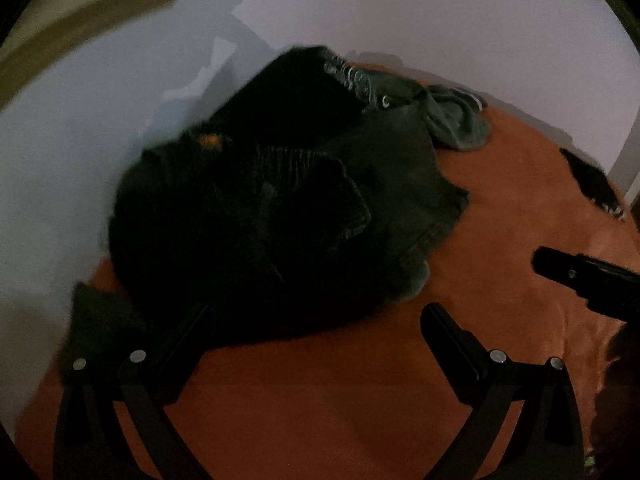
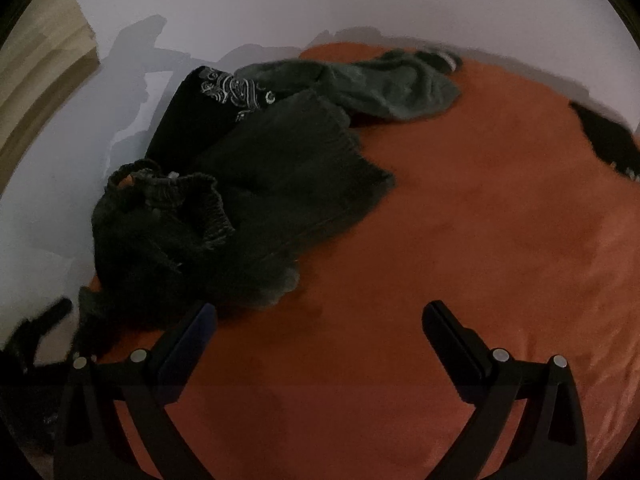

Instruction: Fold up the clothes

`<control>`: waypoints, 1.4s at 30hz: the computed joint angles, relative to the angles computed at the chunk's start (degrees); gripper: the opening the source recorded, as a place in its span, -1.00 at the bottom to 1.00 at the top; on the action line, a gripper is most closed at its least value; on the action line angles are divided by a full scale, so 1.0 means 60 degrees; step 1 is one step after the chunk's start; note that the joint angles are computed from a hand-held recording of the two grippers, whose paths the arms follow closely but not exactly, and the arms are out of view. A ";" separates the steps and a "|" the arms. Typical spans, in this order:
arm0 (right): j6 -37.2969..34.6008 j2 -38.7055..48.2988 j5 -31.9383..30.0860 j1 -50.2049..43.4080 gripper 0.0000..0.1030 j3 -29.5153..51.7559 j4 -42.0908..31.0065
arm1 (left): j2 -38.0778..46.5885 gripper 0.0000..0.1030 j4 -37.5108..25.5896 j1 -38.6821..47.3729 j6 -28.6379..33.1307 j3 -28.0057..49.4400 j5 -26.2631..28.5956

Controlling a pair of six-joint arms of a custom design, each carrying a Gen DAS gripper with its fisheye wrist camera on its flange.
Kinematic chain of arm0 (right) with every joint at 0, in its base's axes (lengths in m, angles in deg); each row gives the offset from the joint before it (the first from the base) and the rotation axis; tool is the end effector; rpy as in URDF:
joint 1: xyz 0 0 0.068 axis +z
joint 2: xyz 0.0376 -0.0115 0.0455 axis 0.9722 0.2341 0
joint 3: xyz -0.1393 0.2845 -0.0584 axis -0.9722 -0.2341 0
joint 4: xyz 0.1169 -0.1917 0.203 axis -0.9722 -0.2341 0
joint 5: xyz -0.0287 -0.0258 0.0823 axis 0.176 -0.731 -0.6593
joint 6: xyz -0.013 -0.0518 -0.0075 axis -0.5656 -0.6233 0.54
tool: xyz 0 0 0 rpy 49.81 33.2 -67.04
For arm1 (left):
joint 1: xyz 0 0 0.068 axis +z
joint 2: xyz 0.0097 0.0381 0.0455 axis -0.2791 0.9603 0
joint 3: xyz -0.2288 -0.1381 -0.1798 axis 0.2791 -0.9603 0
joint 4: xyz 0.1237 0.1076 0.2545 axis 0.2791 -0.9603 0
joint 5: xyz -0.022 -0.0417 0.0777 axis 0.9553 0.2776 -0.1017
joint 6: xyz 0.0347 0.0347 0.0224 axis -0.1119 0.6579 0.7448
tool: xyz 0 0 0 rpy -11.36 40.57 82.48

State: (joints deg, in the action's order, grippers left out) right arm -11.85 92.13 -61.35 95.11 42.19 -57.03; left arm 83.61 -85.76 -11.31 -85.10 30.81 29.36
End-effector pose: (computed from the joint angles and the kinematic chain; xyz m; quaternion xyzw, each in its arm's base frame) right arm 0.3026 0.1131 0.2999 -0.2016 0.9302 0.1844 0.2451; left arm 0.1673 0.0219 0.2970 -0.2102 0.9237 0.0687 0.3128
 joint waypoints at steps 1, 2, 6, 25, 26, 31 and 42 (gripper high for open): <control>0.0113 0.0174 -0.0101 0.0058 1.00 0.0048 0.0044 | 0.0015 0.99 0.0030 0.0271 0.0085 -0.0056 0.0231; 0.0206 0.0322 -0.0162 0.0134 1.00 0.0087 0.0086 | 0.0058 0.99 0.0004 0.0555 0.0194 -0.0089 0.0427; 0.0454 0.0760 -0.0321 0.0474 1.00 0.0164 0.0266 | -0.0109 0.99 0.0028 0.1270 0.0376 -0.0107 0.0838; 0.0231 0.1913 -0.0611 0.1829 0.04 0.0889 0.1087 | 0.0538 0.99 0.1686 0.4641 0.0672 -0.1115 0.3023; 0.0242 0.2067 -0.0561 0.1929 0.19 0.1020 0.1051 | 0.0580 0.99 0.1777 0.4679 0.0676 -0.1182 0.2992; 0.0583 0.2969 -0.0733 0.2211 0.49 0.1656 0.1014 | 0.0920 0.99 0.2326 0.4926 0.0670 -0.1447 0.3067; 0.2150 0.5499 -0.1412 0.2659 0.49 0.3938 0.0308 | 0.1417 0.99 0.2681 0.5092 0.0674 -0.1414 0.3137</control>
State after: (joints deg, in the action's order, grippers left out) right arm 1.06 125.13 -69.83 111.07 65.82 -55.18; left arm 92.11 -69.68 19.24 -81.06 22.33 48.18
